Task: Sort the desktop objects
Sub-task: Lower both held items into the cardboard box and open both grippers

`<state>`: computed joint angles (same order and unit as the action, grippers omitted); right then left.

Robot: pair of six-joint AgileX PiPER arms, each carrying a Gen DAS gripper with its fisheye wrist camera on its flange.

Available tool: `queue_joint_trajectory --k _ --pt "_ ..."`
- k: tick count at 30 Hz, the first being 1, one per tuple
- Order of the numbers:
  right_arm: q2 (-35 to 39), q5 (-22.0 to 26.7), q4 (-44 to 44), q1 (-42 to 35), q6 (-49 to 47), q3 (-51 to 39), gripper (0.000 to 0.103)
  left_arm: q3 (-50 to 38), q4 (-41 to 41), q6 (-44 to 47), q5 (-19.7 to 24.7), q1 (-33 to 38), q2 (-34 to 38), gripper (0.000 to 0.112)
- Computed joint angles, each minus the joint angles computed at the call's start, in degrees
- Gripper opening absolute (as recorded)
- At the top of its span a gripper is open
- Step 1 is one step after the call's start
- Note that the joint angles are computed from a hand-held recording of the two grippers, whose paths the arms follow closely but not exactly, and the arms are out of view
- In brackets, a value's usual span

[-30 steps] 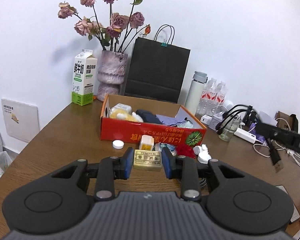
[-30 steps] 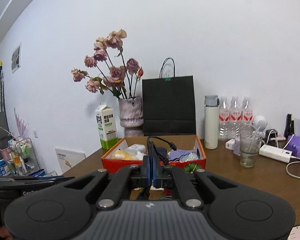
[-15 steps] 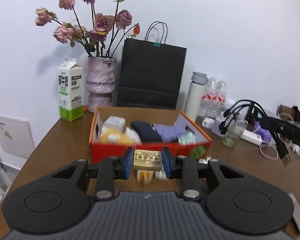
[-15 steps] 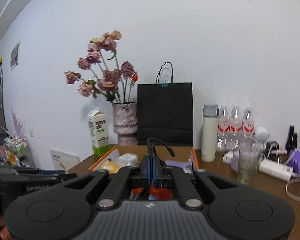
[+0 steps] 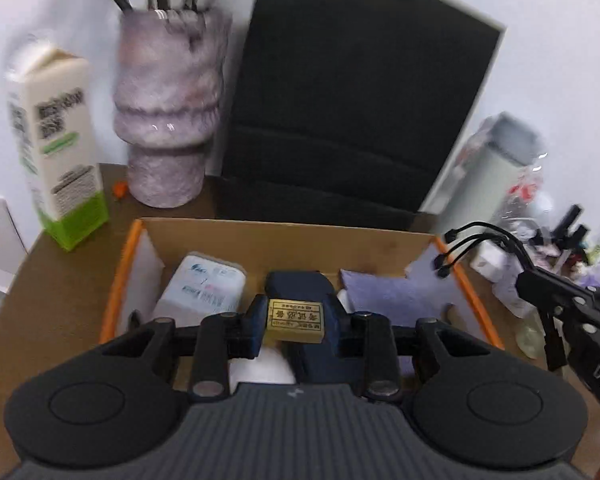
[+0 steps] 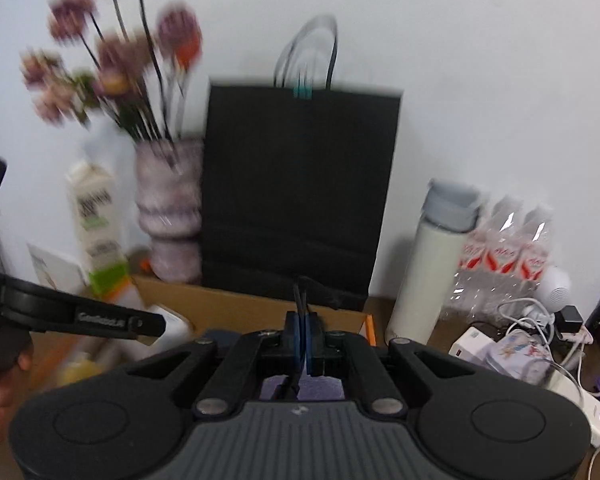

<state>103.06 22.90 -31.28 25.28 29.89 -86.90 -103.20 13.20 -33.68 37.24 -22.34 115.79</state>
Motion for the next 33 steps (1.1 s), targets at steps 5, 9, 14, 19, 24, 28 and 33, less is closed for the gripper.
queue_joint_trajectory --k 5,9,14,19,24,28,33 --pt "15.08 7.7 4.53 -0.4 -7.15 -15.84 0.002 -14.23 3.39 3.02 7.56 -0.37 12.31 0.031" --pt "22.99 12.32 17.55 -2.44 -17.09 -25.13 0.002 -18.43 1.97 4.49 10.28 0.47 15.84 0.032" --pt "30.2 21.61 29.45 -4.66 -24.44 -37.37 0.015 -23.56 1.39 6.23 14.1 0.73 18.27 0.044" --pt "26.97 21.56 31.37 -6.02 -24.17 -34.29 0.043 -17.59 2.59 5.84 12.61 0.82 13.59 0.058" --pt "19.13 19.56 28.73 -6.08 -21.31 -27.24 0.05 -11.33 7.99 0.15 14.21 -0.36 7.17 0.07" --pt "12.46 18.98 27.87 -5.76 -20.5 -20.7 0.053 -5.63 10.89 -2.51 15.54 -2.33 1.52 0.08" --pt "2.76 15.47 25.28 -4.58 -18.15 -9.26 0.059 4.39 13.7 -7.61 14.42 -4.09 -7.81 0.093"
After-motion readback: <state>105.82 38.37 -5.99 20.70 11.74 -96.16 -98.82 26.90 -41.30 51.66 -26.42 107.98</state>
